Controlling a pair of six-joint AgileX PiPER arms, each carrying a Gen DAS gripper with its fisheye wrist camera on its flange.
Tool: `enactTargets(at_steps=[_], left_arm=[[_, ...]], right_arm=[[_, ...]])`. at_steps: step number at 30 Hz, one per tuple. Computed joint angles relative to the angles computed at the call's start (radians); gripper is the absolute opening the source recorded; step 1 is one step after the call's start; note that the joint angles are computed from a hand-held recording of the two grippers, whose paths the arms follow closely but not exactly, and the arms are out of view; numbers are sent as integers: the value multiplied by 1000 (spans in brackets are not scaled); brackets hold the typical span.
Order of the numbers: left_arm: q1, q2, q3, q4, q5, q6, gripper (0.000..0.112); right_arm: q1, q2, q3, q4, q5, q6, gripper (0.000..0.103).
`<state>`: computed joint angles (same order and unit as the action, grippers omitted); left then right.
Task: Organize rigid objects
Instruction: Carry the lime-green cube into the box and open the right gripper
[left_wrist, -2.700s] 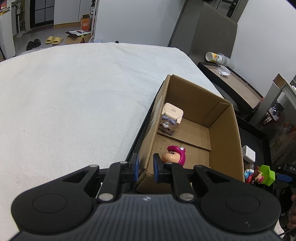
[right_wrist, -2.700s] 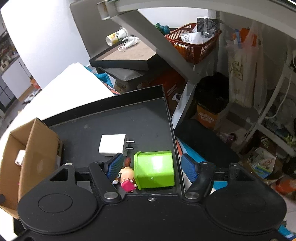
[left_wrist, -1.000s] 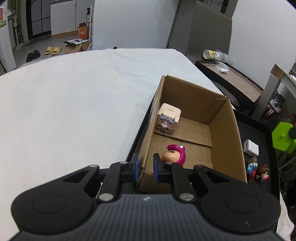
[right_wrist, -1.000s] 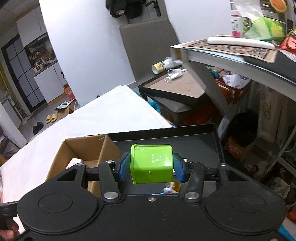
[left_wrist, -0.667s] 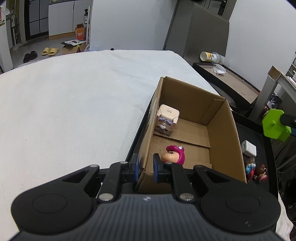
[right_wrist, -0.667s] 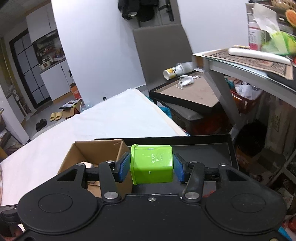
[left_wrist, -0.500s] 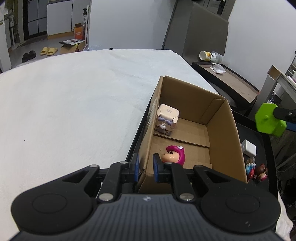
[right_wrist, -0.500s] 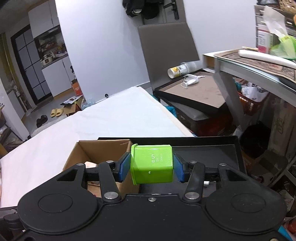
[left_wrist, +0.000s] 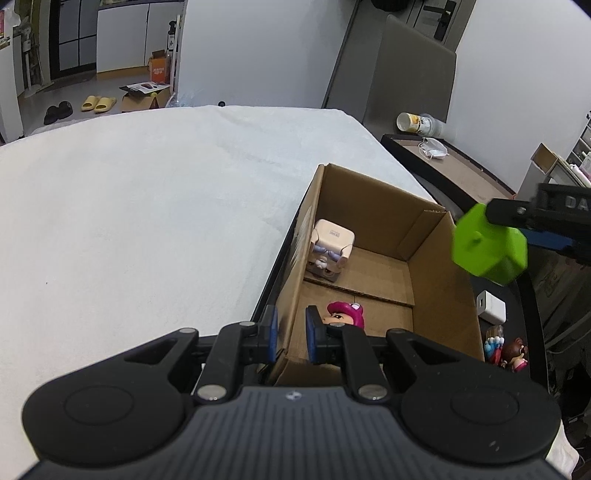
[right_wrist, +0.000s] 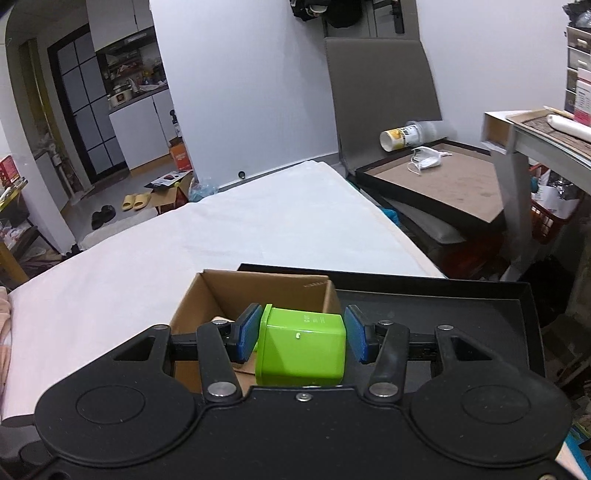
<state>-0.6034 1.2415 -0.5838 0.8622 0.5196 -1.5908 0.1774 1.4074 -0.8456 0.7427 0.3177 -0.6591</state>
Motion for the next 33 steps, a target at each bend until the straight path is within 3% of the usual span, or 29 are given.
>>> enactTargets(at_steps=[13,24,27,30,33], left_arm=[[32,-6,1,-7,-26,18,15],[73,-5,13,-50,-76,65,15],[78,0,11,-53,-80,71,15],[81,1,10,-63,-82,78,15],[74,2,5,-58,-74,72,15]], right_arm=[[155,98,-87,-275,-25,241,49],[219,205,-178,-429,24,360,49],[218,203,-169,-410,6,335,61],[217,182,-155,-453,-4,339,63],[175,139,-129,-299,14,150,72]])
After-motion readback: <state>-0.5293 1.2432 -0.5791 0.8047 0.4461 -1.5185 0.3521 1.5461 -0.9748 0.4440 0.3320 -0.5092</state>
